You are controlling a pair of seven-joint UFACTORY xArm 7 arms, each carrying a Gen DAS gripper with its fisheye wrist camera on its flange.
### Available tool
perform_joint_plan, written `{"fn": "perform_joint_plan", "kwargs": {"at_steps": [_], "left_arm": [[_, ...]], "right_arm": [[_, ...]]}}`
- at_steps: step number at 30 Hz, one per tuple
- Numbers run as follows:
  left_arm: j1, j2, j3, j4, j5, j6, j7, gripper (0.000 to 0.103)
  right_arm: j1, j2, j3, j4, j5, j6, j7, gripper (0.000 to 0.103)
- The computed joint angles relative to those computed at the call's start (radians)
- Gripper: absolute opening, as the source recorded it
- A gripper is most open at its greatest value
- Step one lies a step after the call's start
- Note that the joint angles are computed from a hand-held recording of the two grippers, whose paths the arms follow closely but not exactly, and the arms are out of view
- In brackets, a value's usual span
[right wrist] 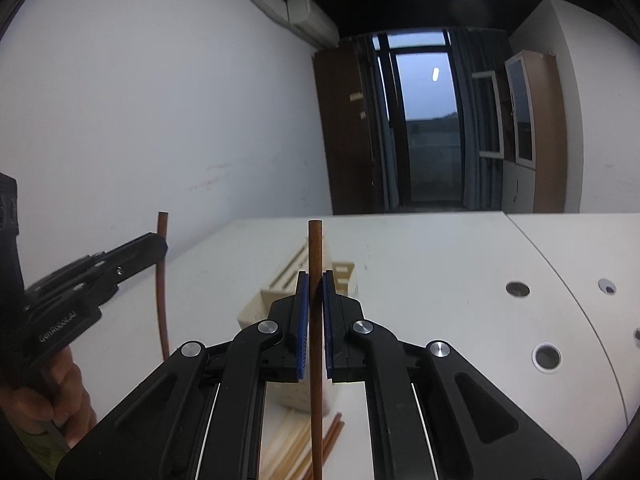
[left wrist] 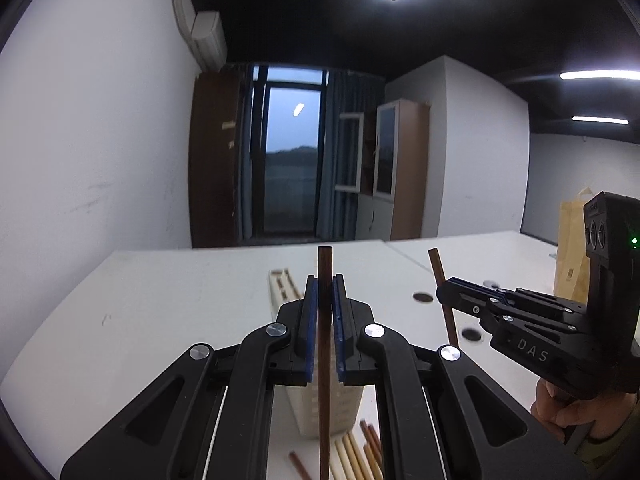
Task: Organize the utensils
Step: 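Lift the left tool's chopstick above the cream holder while the right tool lifts its own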
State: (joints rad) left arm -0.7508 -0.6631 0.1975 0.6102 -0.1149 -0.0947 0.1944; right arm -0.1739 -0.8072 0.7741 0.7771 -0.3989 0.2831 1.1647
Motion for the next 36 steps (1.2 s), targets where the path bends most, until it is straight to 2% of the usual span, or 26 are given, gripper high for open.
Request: {"fn": "perform_joint_plan", "kwargs": {"at_steps": [4, 7, 9, 15, 19, 24, 26, 28, 31, 33, 36], "left_arm": [[-0.057, 0.011, 0.033, 0.012, 0.009, -0.081, -0.015, 0.007], [-0.154, 0.023, 0.109, 0.017, 0.064, -0.189, -0.021, 0.007], [-0.158, 0.036, 0.116, 0.005, 0.096, -0.269, -0.036, 0.007], [-0.132, 0.102, 0.098, 0.029, 0.145, -0.409, -0.126, 0.007], [-0.076, 0.156, 0.040, 0.043, 0.137, -0.531, -0.179, 0.007], [0.002, 0.185, -0.037, 0.040, 0.109, -0.679, -0.231, 0.007], [0.034, 0.208, -0.076, 0.040, 0.086, -0.732, -0.239, 0.007], [0.066, 0.235, -0.122, 0.043, 0.055, -0.775, -0.235, 0.007], [0.121, 0.264, -0.198, 0.042, 0.005, -0.831, -0.199, 0.007], [0.147, 0.278, -0.223, 0.049, 0.000, -0.840, -0.203, 0.007], [0.190, 0.318, -0.286, 0.068, -0.063, -0.867, -0.190, 0.007]], "right_arm": [[-0.057, -0.024, 0.008, 0.019, -0.018, -0.069, 0.003, 0.007], [-0.117, -0.058, 0.015, 0.011, -0.005, -0.150, 0.016, 0.007], [-0.146, -0.053, 0.021, 0.015, 0.008, -0.186, -0.002, 0.007], [-0.281, -0.097, 0.081, 0.027, 0.063, -0.312, -0.028, 0.007], [-0.391, -0.170, 0.127, 0.036, 0.112, -0.397, -0.043, 0.007], [-0.459, -0.194, 0.147, 0.038, 0.193, -0.500, -0.070, 0.007], [-0.499, -0.210, 0.160, 0.029, 0.230, -0.578, -0.080, 0.007], [-0.553, -0.246, 0.180, 0.016, 0.284, -0.656, -0.084, 0.007], [-0.615, -0.281, 0.210, 0.016, 0.354, -0.707, -0.094, 0.007], [-0.643, -0.282, 0.227, 0.015, 0.392, -0.747, -0.094, 0.007], [-0.699, -0.306, 0.259, 0.021, 0.440, -0.787, -0.099, 0.007]]}}
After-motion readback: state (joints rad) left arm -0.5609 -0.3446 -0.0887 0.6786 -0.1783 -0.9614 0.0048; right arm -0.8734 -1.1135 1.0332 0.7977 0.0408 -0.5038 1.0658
